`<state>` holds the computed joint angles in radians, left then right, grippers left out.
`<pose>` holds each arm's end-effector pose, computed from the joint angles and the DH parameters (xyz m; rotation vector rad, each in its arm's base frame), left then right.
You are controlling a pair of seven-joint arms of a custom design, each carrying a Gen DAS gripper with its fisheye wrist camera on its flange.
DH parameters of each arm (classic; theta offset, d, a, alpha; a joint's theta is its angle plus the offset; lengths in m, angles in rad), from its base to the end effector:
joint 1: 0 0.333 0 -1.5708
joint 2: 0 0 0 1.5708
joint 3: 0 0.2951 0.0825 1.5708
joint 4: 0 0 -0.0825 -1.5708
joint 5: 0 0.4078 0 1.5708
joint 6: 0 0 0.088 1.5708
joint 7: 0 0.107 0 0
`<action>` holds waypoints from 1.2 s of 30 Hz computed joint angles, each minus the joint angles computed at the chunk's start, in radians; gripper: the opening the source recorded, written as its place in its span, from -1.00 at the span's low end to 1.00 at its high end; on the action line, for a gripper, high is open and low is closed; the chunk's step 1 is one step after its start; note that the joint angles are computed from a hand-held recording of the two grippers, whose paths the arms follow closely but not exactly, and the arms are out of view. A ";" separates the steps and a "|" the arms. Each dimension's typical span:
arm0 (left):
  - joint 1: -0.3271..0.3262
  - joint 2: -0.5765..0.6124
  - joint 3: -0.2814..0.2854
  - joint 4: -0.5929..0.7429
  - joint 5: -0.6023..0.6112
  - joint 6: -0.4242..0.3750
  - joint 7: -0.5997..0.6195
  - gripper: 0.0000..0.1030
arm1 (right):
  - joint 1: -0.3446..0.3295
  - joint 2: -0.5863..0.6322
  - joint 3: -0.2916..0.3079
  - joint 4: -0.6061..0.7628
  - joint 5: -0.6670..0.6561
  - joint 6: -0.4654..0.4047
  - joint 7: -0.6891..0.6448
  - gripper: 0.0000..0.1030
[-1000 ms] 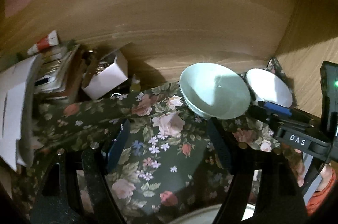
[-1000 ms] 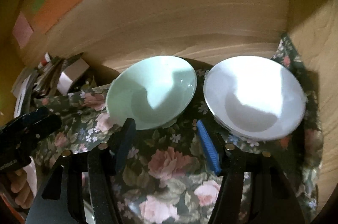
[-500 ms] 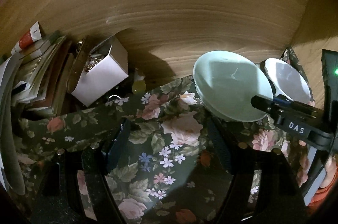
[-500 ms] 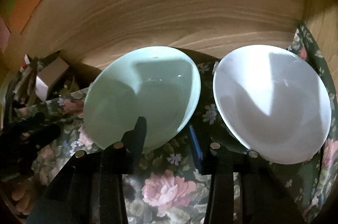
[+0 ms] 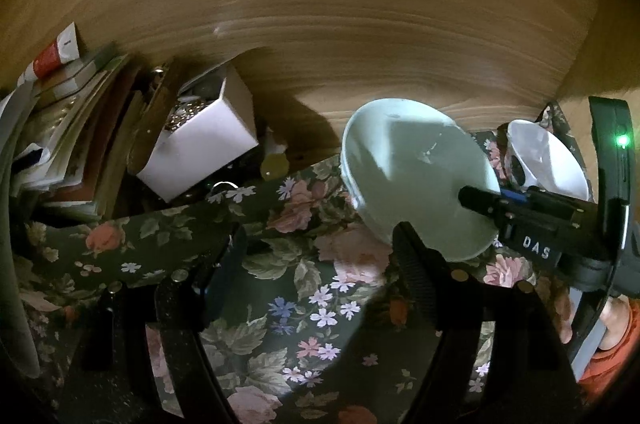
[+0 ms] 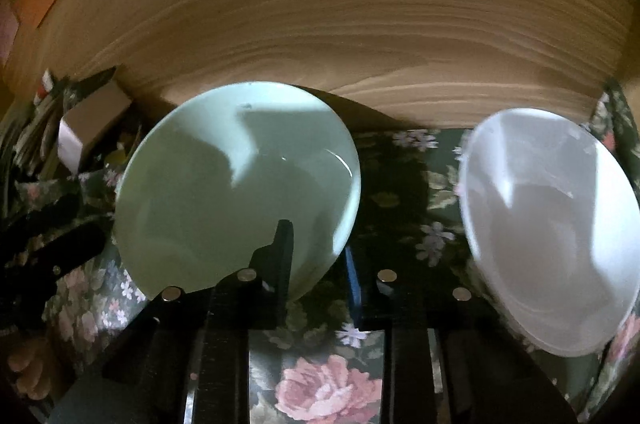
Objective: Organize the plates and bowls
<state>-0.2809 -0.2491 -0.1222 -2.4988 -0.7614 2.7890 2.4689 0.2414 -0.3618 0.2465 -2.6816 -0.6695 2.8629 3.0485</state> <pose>0.4713 -0.1666 0.3911 -1.2268 2.4926 -0.8882 0.3844 0.2376 0.3585 -1.4319 2.1157 -0.4342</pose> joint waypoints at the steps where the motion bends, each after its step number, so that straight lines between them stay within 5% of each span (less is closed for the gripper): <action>1: 0.002 -0.001 0.000 -0.001 0.002 -0.001 -0.004 0.46 | -0.003 0.019 0.004 0.015 -0.005 0.005 -0.001 -0.60; 13: 0.069 -0.005 -0.018 -0.003 0.174 -0.059 -0.161 0.41 | 0.112 0.030 -0.018 0.039 0.094 -0.015 -0.207 -0.63; 20: 0.073 -0.028 -0.011 -0.025 0.230 -0.121 -0.186 0.03 | 0.137 -0.017 -0.012 0.000 0.186 -0.005 -0.207 -0.55; 25: 0.074 -0.026 -0.012 -0.027 0.245 -0.132 -0.196 -0.24 | 0.084 -0.048 0.034 -0.010 0.145 -0.011 -0.119 -0.10; 29: 0.067 0.002 -0.028 -0.019 0.258 -0.114 -0.214 -0.46 | 0.077 0.001 -0.004 0.007 0.143 0.028 -0.134 -0.10; 34: 0.060 0.019 -0.034 -0.014 0.269 -0.091 -0.226 -0.54 | 0.109 0.097 -0.046 0.040 0.194 0.115 -0.187 -0.73; 36: 0.056 0.019 -0.034 -0.017 0.270 -0.080 -0.220 -0.58 | 0.076 0.112 -0.012 0.058 0.161 0.107 -0.150 -0.73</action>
<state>-0.2245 -0.2302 -0.1562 -2.5157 -0.4916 2.7086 2.2489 0.3172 -0.2499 0.2350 -2.6239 -0.5088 2.9703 2.8982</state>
